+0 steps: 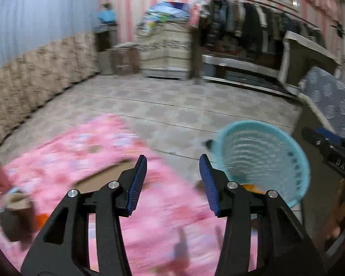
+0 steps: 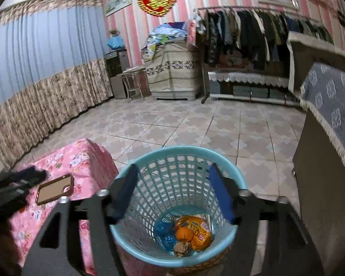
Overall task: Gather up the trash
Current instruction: 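Move both grippers away from the basket back toward the tablecloth, then grasp the black ribbed roller with the right gripper while the left grasps the blue card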
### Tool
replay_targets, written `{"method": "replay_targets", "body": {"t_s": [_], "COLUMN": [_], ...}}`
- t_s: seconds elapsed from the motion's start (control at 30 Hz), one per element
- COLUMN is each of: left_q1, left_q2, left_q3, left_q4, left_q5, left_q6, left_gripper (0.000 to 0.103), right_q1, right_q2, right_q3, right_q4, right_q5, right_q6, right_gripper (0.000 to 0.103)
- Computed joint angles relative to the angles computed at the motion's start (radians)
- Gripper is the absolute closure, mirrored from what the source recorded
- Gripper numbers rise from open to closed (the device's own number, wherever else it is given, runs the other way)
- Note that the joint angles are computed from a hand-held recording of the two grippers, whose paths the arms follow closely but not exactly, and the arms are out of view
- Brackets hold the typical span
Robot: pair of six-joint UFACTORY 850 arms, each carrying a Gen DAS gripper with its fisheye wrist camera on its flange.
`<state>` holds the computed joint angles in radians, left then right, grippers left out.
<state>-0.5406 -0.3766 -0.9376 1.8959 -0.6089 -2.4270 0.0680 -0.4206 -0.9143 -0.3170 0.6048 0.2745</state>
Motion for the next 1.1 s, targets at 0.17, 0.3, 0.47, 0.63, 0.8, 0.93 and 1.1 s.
{"method": "replay_targets", "body": {"t_s": [0.17, 0.3, 0.47, 0.63, 0.8, 0.93, 1.1], "left_q1": [0.049, 0.129, 0.268, 0.369, 0.451, 0.467, 0.509], "left_q2": [0.249, 0.451, 0.655, 0.772, 0.726, 0.739, 0.715], "left_q3": [0.263, 0.457, 0.633, 0.746, 0.757, 0.777, 0.778], "left_q4": [-0.138, -0.283, -0.387, -0.318, -0.246, -0.192, -0.181], "left_q5": [-0.137, -0.237, -0.246, -0.161, -0.041, 0.015, 0.064], "left_q6": [0.037, 0.082, 0.148, 0.163, 0.154, 0.104, 0.085], "left_gripper": [0.035, 0.021, 0.02, 0.02, 0.02, 0.02, 0.02], "right_q1": [0.143, 0.277, 0.459, 0.625, 0.687, 0.709, 0.734], "right_q2": [0.052, 0.094, 0.022, -0.039, -0.071, -0.13, -0.196], "right_q3": [0.034, 0.06, 0.027, -0.009, -0.055, -0.137, -0.222], "right_q4": [0.038, -0.023, -0.317, -0.238, -0.244, -0.299, -0.35], "right_q5": [0.007, 0.016, -0.017, -0.114, -0.157, -0.231, -0.304], "right_q6": [-0.083, 0.018, 0.34, 0.161, 0.179, 0.255, 0.304], "right_gripper": [0.031, 0.016, 0.012, 0.012, 0.012, 0.012, 0.012]}}
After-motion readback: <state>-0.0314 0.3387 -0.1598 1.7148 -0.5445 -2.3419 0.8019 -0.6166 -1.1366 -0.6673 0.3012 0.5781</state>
